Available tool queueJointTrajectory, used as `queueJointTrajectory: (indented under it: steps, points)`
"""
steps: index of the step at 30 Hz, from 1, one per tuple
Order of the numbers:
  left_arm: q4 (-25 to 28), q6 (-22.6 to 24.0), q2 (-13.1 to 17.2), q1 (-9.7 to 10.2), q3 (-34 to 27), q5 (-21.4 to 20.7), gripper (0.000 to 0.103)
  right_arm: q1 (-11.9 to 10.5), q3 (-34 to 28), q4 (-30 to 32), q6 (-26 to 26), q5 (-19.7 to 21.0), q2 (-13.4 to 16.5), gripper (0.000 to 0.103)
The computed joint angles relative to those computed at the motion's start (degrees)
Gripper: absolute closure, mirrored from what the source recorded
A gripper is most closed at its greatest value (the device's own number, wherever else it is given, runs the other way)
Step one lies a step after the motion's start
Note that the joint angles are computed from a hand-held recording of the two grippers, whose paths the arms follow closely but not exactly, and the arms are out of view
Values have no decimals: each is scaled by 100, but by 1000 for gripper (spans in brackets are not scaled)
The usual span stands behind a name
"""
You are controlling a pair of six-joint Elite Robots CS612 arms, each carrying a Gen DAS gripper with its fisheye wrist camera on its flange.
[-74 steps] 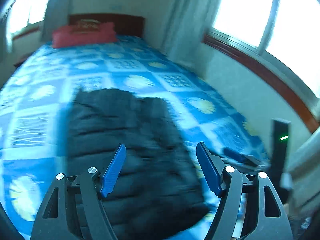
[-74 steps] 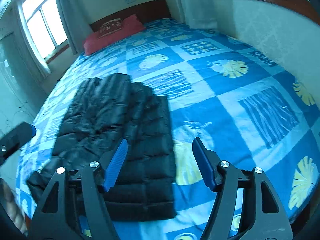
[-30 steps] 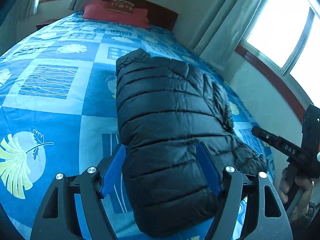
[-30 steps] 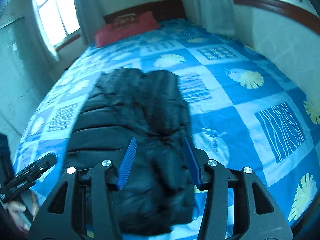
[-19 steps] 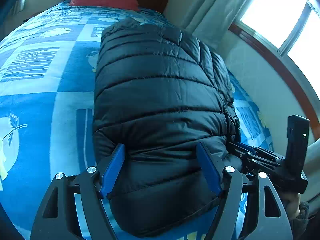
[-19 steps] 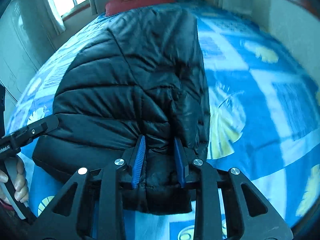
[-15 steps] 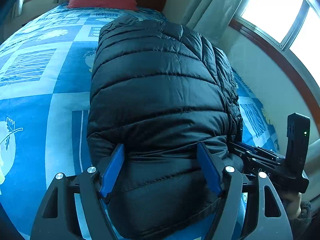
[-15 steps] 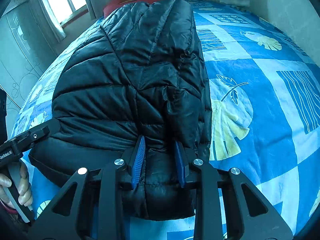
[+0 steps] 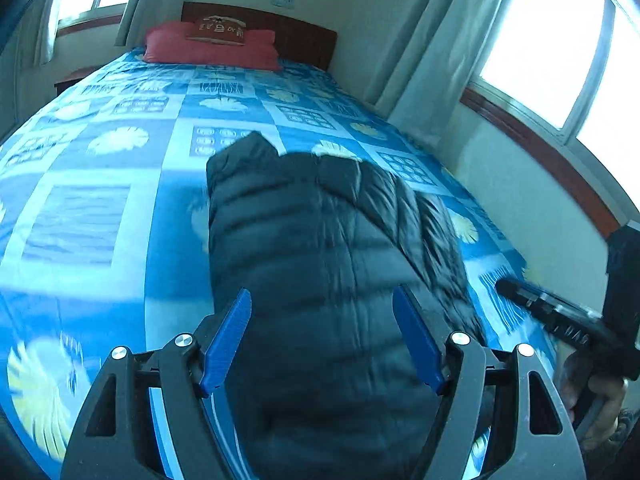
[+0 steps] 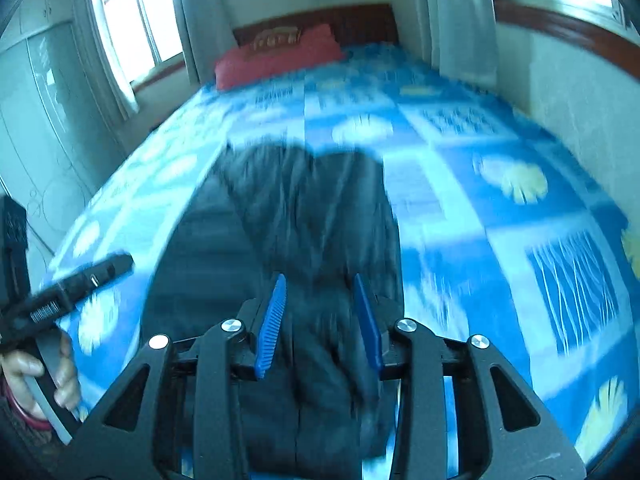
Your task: Fold large clothes
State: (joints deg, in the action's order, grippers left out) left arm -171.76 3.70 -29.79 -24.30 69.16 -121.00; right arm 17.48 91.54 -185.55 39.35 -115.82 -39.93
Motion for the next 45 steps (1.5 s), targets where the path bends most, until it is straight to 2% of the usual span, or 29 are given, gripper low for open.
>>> queueJointTrajectory:
  steps: [4, 8, 13, 16, 20, 26, 32, 34, 35, 36, 38, 39, 41, 45]
  points:
    - [405, -4, 273, -108, -569, 219, 31, -263, -396, -31, -426, 351, 279, 65]
    - [1017, -51, 500, -174, -960, 328, 31, -429, -537, 316, -240, 632, 454, 65]
    - [1172, 281, 601, -283, -1069, 713, 29, -560, -625, 539, -25, 1033, 661, 65]
    - [1428, 265, 693, -324, -1247, 852, 28, -577, -734, 636, -44, 1038, 756, 65]
    - [1412, 231, 780, -366, -1319, 1036, 27, -601, -790, 585, -15, 1092, 848, 65]
    - [1332, 187, 871, -356, -1388, 1002, 26, -558, -842, 468, -13, 895, 935, 65]
    - [1109, 275, 775, -337, -1227, 943, 27, -493, -791, 321, -93, 653, 891, 65]
    - [1051, 341, 672, -303, -1094, 872, 27, -449, -650, 254, -11, 628, 771, 62]
    - [1013, 303, 602, -271, -1003, 832, 27, -437, -574, 148, 35, 642, 725, 56]
    - [978, 244, 559, -242, -943, 778, 27, -420, -477, -8, 94, 638, 671, 43]
    - [794, -27, 479, -116, -802, 513, 26, -351, -287, -85, 271, 412, 543, 30]
    - [699, -168, 456, -60, -742, 414, 22, -347, -232, -80, 297, 433, 510, 28]
    - [628, -424, 436, 42, -644, 233, 22, -385, -72, -120, 456, 684, 456, 26]
    - [1073, -769, 518, 156, -694, -189, 22, -511, 80, -321, 857, 1202, 514, 19]
